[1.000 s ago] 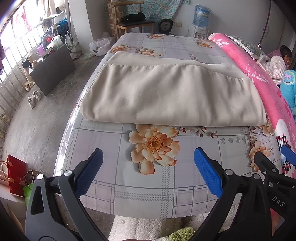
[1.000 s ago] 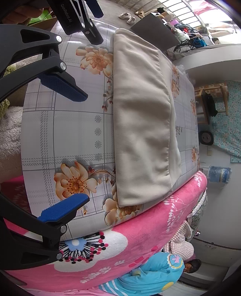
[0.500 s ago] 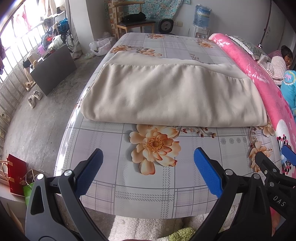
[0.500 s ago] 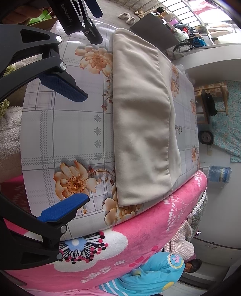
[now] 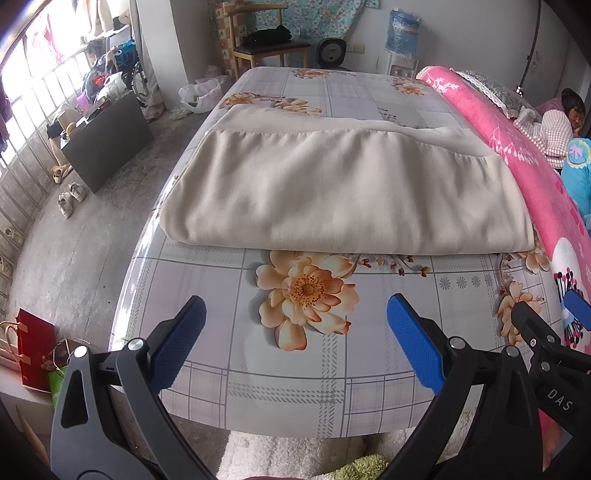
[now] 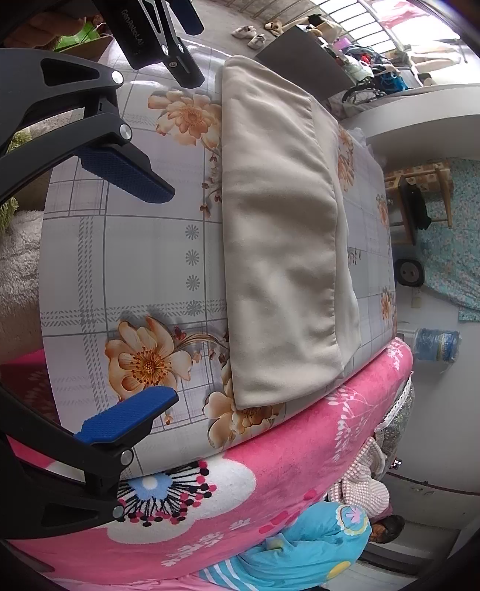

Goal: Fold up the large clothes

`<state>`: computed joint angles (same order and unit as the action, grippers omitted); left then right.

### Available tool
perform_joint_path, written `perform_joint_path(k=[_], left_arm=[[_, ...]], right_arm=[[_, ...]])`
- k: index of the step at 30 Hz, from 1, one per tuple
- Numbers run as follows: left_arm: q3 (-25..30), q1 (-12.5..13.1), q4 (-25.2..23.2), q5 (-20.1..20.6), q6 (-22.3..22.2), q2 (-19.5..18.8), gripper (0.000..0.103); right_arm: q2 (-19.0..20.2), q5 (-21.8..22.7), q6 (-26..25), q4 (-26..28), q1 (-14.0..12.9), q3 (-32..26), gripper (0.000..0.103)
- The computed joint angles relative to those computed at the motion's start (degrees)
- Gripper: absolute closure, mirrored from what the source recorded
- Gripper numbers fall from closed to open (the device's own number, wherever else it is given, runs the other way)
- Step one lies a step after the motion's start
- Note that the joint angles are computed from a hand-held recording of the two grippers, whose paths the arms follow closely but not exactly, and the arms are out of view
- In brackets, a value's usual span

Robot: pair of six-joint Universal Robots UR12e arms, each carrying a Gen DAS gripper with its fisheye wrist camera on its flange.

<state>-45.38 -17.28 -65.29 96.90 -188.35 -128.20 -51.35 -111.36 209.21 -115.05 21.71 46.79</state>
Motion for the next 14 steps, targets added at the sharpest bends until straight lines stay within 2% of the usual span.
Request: perform_joint_path(k=[14], left_arm=[[0.6, -0.2, 0.2, 0.3, -1.0, -0.2, 0.008]], right_arm=[[-0.2, -0.1, -0.5, -0.7, -0.2, 0.2, 0.006]])
